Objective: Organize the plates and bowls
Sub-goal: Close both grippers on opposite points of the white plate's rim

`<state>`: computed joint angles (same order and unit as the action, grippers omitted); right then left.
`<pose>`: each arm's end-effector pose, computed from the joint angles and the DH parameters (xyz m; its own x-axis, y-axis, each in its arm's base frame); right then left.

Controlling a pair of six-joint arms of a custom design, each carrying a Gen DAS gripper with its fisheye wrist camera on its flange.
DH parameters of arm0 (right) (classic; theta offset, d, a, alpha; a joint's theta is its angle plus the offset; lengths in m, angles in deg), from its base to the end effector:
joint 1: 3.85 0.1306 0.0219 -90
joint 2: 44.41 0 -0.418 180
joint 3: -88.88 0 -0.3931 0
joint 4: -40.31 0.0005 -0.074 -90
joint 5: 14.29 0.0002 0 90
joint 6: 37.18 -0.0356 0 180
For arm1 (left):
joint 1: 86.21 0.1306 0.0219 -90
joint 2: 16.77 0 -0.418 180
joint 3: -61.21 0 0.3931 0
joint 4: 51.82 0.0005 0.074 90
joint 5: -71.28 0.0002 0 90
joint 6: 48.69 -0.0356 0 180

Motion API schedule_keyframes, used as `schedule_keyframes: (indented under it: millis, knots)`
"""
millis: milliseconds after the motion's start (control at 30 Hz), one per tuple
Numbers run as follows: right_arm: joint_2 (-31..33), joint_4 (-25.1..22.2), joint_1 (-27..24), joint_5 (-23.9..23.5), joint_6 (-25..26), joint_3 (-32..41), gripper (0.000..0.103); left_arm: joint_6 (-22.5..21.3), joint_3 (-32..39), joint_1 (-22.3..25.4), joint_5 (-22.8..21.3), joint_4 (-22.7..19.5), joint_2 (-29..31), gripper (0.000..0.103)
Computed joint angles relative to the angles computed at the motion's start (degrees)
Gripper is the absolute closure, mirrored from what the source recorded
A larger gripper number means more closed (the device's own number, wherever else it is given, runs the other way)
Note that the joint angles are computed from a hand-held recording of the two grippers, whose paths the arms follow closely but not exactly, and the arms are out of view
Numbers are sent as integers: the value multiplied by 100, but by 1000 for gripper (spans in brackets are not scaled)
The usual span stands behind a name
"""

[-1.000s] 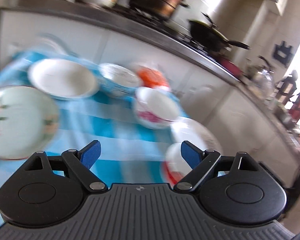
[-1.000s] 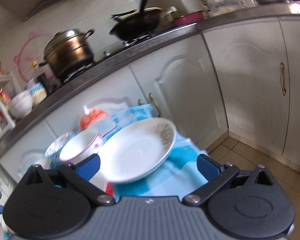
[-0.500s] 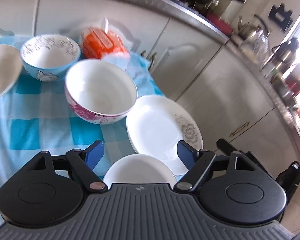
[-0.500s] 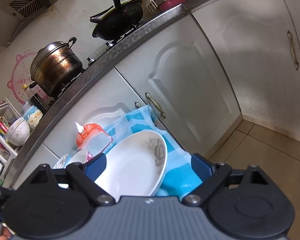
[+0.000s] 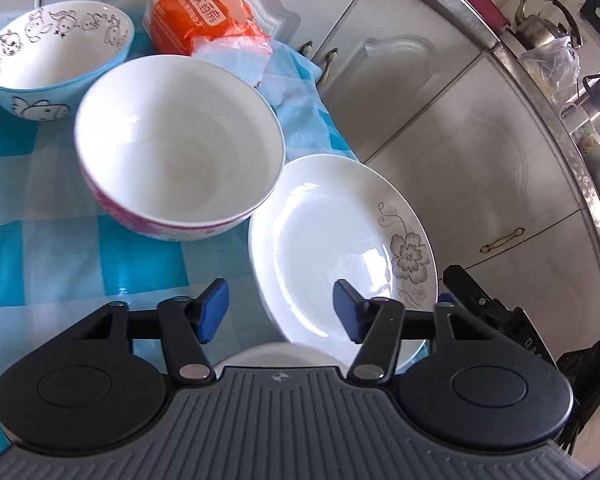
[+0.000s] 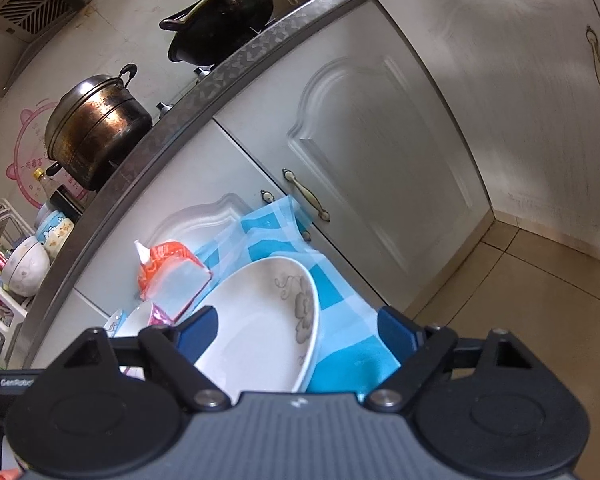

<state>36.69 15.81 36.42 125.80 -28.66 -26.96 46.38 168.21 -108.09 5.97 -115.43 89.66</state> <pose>0.3276 0.2410 0.3648 -0.0510 0.7883 -0.6131 0.5030 0.5507 0.6662 0.5336 -0.2309 0.4406 -0.8693 0.2626 -0.4187 0.4392 0.7989 -0.4109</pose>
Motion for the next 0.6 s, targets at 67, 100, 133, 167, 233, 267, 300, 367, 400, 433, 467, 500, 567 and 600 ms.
schedule_keyframes:
  millis: [67,100,133,167,233,267,300,367,400,433,467,500,567,600]
  knots:
    - [-14,231,-19,-31,171,-63,21,-3,82,-48,-20,-16,104,40]
    - [-12,381,-34,-64,299,-85,22,3,117,-86,-41,-44,140,42]
    - [-6,538,-48,-102,449,-105,23,3,149,-118,-59,-65,185,47]
    - [1,678,-63,-146,600,-117,23,4,192,-148,-70,-94,242,49]
    - [26,920,-85,-229,891,-126,23,14,217,-178,-70,-154,271,56]
    - [45,1018,-96,-267,1014,-123,23,29,236,-201,-104,-139,304,56]
    - [67,1050,-105,-290,1080,-107,22,29,244,-217,-128,-118,321,56]
    - [113,999,-112,-280,1146,-60,21,12,214,-218,-149,-119,266,56]
    - [115,1009,-110,-270,1180,-63,21,2,183,-222,-165,-114,224,56]
    - [118,1040,-103,-249,1206,-71,21,-20,159,-230,-193,-87,208,56]
    - [126,1059,-95,-227,1225,-74,21,-45,131,-243,-230,-56,188,56]
    - [135,1058,-86,-205,1259,-66,21,-67,109,-251,-270,-37,162,56]
    - [171,953,-53,-129,1320,-4,21,-77,41,-268,-319,60,108,55]
    - [194,875,-29,-66,1376,40,21,-77,24,-277,-321,110,98,55]
